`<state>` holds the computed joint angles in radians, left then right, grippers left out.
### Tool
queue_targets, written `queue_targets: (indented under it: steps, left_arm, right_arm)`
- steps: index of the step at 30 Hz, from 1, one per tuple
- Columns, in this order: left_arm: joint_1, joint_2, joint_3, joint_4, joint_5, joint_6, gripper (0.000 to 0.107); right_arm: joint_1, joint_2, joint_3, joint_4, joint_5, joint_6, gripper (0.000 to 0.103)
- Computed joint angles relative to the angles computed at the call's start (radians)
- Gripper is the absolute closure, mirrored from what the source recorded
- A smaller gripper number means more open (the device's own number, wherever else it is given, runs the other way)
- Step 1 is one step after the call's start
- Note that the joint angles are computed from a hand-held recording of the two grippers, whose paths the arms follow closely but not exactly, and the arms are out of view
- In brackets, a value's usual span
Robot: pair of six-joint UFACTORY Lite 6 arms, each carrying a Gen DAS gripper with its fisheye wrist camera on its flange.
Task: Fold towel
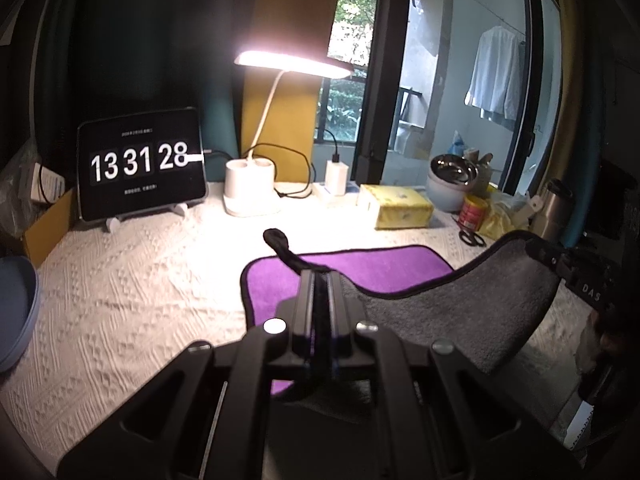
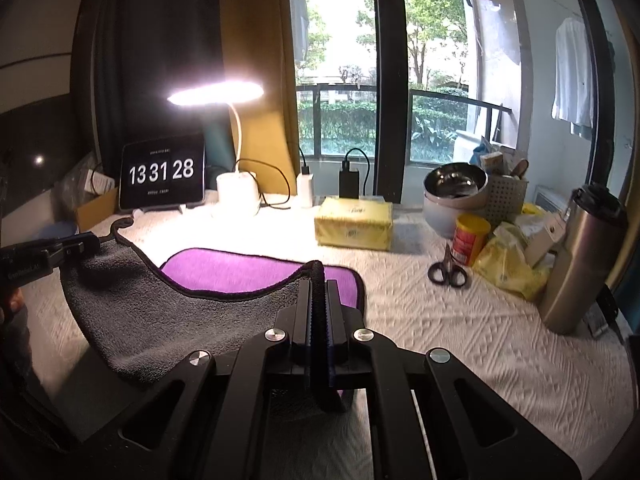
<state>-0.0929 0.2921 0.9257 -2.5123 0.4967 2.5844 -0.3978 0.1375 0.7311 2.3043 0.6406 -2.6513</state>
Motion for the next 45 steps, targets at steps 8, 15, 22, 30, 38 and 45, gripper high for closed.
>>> queue_targets:
  steps: [8, 15, 22, 30, 38, 45]
  left_arm:
    - [-0.015, 0.109, 0.149, -0.06, -0.025, 0.04, 0.101]
    - [-0.022, 0.244, 0.309, -0.11, -0.062, 0.074, 0.101]
    - [-0.03, 0.387, 0.488, -0.118, -0.123, 0.062, 0.101]
    - [-0.039, 0.529, 0.668, -0.13, -0.225, 0.067, 0.101]
    - [-0.049, 0.682, 0.873, 0.049, -0.389, -0.136, 0.097]
    - [-0.064, 0.694, 0.887, -0.234, -0.423, 0.151, 0.087]
  right_arm:
    - [0.055, 0.134, 0.184, 0.027, -0.048, 0.003, 0.097]
    - [0.095, 0.257, 0.343, 0.055, -0.102, 0.001, 0.097]
    - [0.13, 0.408, 0.523, 0.054, -0.176, 0.034, 0.097]
    - [0.16, 0.57, 0.732, -0.016, -0.272, 0.135, 0.097]
    - [0.184, 0.693, 0.881, -0.085, -0.384, 0.226, 0.097]
    - [0.193, 0.742, 0.939, -0.075, -0.451, 0.237, 0.096]
